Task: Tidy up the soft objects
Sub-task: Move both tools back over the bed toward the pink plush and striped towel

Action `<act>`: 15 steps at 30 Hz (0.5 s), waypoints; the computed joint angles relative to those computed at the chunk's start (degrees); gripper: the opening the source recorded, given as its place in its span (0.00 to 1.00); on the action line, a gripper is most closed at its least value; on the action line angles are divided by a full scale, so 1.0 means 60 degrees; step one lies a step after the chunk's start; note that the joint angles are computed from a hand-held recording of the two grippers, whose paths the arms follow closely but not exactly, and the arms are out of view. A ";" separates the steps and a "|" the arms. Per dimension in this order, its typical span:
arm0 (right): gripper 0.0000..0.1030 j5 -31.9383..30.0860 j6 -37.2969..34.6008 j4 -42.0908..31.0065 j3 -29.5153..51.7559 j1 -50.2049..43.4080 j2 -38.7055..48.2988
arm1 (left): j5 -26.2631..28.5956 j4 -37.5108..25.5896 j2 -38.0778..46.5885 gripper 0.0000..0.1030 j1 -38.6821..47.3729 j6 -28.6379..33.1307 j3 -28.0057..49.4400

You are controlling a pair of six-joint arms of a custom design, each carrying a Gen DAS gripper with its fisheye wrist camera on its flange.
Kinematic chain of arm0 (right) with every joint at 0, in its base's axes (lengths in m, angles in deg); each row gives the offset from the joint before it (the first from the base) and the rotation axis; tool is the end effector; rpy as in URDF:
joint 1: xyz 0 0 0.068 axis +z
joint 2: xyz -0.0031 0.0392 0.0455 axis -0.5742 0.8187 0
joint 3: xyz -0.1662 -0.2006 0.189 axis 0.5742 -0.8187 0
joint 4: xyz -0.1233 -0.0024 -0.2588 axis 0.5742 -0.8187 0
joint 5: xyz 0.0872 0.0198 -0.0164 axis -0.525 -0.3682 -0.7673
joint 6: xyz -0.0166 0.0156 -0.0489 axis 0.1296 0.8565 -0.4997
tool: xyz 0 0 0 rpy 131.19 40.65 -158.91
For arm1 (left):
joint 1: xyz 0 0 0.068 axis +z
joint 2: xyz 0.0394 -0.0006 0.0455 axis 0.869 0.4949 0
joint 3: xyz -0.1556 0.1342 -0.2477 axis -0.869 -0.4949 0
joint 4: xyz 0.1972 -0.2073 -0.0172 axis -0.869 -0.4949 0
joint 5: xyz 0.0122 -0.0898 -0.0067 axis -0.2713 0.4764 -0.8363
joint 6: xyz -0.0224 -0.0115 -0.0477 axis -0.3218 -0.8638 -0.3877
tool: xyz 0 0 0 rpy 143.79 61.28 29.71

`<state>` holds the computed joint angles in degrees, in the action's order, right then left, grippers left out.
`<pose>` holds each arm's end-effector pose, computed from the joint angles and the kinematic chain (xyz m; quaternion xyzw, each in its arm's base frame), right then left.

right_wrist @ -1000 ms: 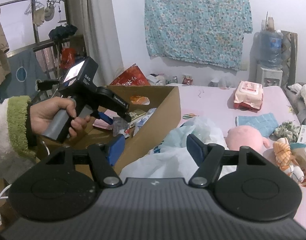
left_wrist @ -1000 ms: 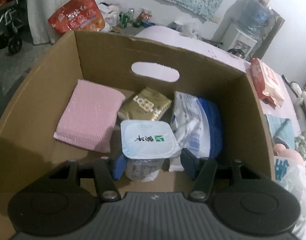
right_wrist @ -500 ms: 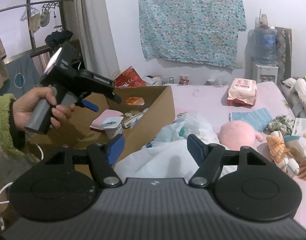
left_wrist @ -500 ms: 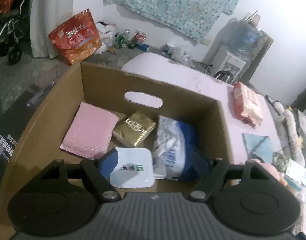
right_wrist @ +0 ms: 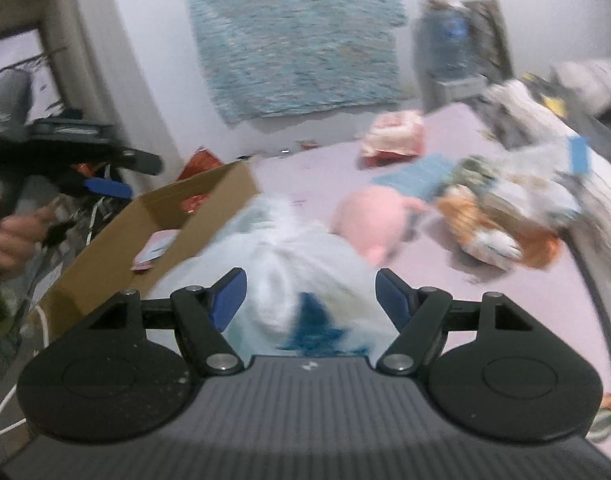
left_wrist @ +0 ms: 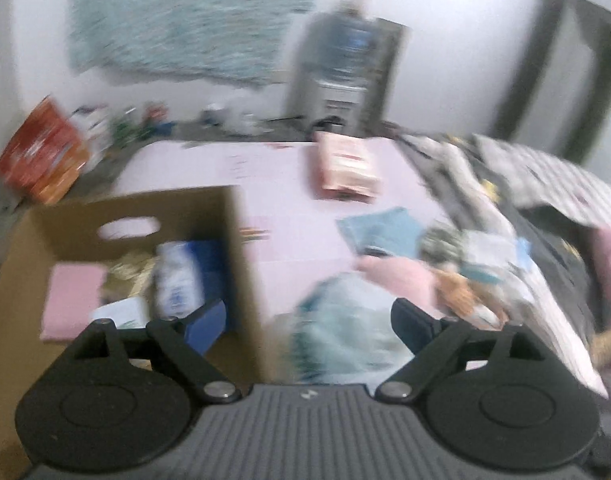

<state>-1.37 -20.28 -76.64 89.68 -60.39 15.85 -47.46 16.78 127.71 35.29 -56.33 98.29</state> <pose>0.1223 -0.0325 0.1249 0.0034 0.8712 0.1985 0.4490 0.2292 -0.1053 0.1881 0.0850 0.9227 -0.1052 0.3609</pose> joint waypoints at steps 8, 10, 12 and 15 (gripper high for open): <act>0.69 -0.1386 -0.1561 0.1376 0.0619 -0.2620 0.3600 | -0.0919 0.0045 0.2545 0.91 -0.2364 -0.0088 0.1771; 0.69 -0.1512 -0.1341 0.2094 0.0795 -0.2604 0.4541 | -0.0777 -0.0426 0.3418 0.91 -0.2443 -0.0166 0.2561; 0.69 -0.1479 -0.0896 0.2828 0.0973 -0.2308 0.5301 | -0.0712 -0.0724 0.4154 0.91 -0.2464 -0.0194 0.3227; 0.69 -0.1007 -0.0211 0.4056 0.1150 -0.1674 0.6267 | -0.0921 -0.1529 0.5394 0.91 -0.2489 -0.0141 0.4512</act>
